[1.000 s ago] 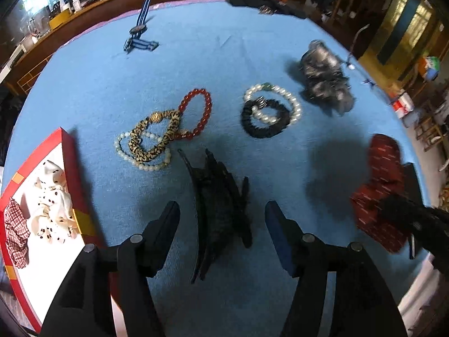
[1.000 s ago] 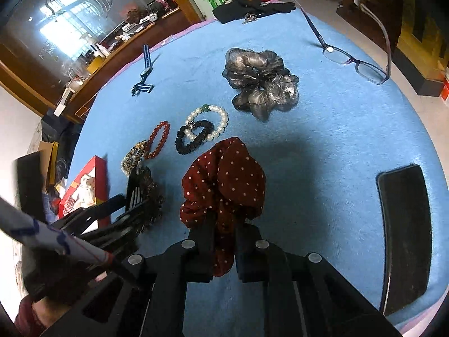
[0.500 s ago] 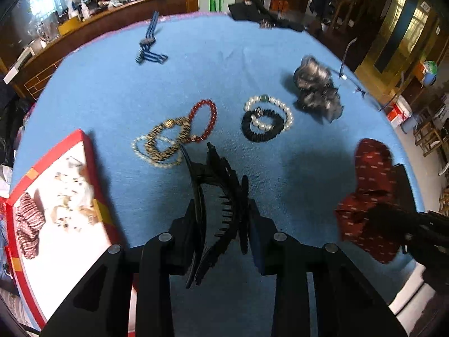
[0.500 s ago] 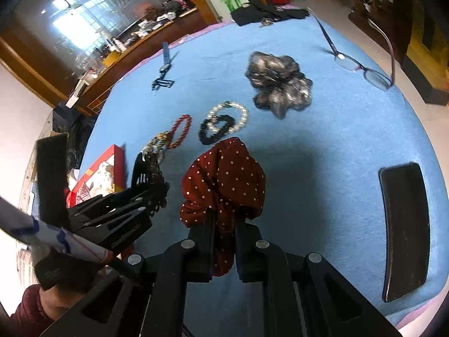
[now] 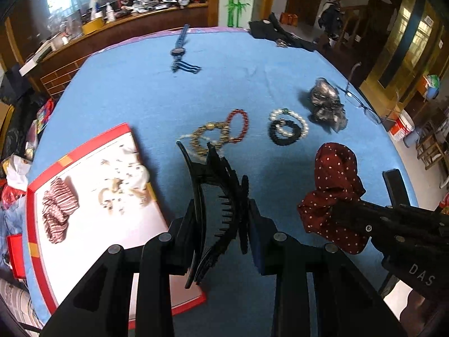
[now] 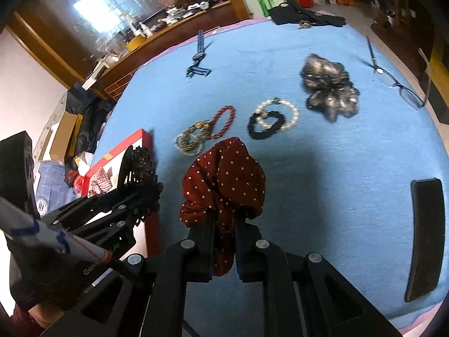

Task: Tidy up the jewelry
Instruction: 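Carry the claw clip and red scrunchie onto the white tray and release both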

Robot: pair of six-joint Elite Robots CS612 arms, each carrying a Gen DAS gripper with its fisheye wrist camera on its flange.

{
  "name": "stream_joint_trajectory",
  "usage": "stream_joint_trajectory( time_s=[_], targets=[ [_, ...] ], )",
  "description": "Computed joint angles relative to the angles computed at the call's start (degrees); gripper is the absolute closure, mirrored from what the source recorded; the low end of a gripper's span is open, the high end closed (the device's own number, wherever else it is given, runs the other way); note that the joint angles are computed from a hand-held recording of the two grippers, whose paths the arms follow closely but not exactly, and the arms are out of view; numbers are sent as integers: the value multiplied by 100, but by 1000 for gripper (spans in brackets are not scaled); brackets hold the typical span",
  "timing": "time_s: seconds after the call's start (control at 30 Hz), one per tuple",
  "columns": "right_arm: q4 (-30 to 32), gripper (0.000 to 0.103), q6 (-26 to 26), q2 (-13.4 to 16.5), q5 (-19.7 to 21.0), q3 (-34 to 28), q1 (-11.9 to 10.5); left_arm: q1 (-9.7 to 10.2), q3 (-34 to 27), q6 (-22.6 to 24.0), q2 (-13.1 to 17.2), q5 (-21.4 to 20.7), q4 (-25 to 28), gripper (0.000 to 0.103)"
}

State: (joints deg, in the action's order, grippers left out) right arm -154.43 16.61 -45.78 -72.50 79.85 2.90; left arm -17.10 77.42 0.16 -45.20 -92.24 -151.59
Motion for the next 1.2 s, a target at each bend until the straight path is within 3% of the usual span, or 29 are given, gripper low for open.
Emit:
stream_joint_trajectory(
  time_s=[0.87,1.2],
  targets=[
    [610,90,-806,434,230,-910,579,534,327,-538,-178,382,-190,72],
    [1203,89,-1090,698,328,-1411,761,739,274,-651,-118,406,-53,72]
  ],
)
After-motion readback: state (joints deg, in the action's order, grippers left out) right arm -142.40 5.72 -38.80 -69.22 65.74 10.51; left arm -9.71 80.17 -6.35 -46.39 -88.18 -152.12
